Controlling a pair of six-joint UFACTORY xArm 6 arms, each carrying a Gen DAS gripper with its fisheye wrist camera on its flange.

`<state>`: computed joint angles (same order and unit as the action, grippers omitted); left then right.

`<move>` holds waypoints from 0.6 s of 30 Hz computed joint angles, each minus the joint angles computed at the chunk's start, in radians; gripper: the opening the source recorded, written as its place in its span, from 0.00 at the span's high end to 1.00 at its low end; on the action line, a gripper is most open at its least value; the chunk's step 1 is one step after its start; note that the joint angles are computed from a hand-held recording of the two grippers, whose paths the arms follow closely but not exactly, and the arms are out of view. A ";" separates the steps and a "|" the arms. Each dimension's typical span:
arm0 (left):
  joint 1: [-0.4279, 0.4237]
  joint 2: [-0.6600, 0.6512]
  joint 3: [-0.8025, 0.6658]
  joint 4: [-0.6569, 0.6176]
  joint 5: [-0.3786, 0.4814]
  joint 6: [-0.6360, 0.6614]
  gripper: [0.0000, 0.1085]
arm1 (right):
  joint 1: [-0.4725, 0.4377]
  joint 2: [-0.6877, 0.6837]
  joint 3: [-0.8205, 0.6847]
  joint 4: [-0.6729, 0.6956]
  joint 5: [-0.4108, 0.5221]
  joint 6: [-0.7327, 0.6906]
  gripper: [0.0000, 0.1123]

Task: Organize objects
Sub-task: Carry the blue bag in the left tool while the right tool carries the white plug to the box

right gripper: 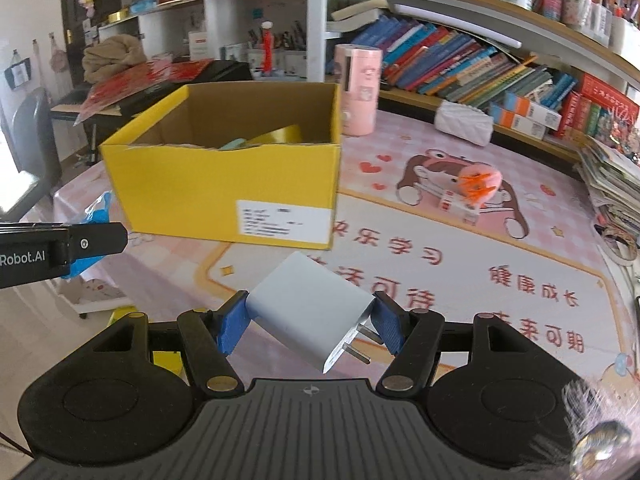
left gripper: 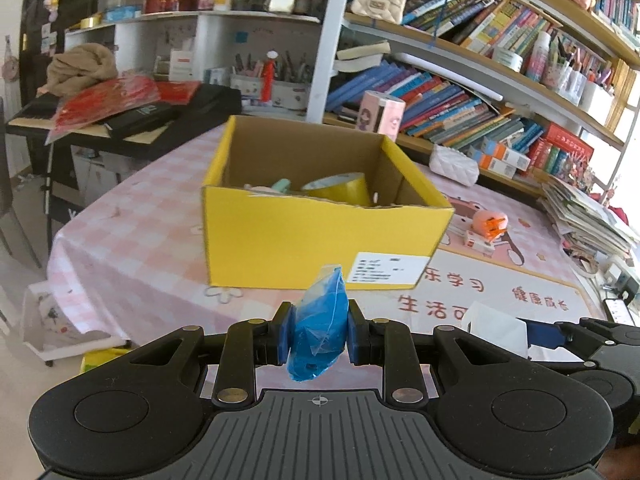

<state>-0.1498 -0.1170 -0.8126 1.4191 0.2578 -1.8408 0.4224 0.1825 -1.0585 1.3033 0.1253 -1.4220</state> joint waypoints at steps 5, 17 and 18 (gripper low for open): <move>0.011 -0.038 0.035 0.016 0.004 -0.016 0.77 | 0.029 -0.018 0.020 0.020 -0.006 -0.018 0.44; 0.025 -0.036 0.033 0.056 -0.031 -0.054 0.77 | 0.054 -0.038 0.042 0.021 -0.034 -0.016 0.44; 0.026 -0.032 0.029 0.057 -0.035 -0.055 0.77 | 0.051 -0.039 0.044 0.013 -0.034 -0.009 0.44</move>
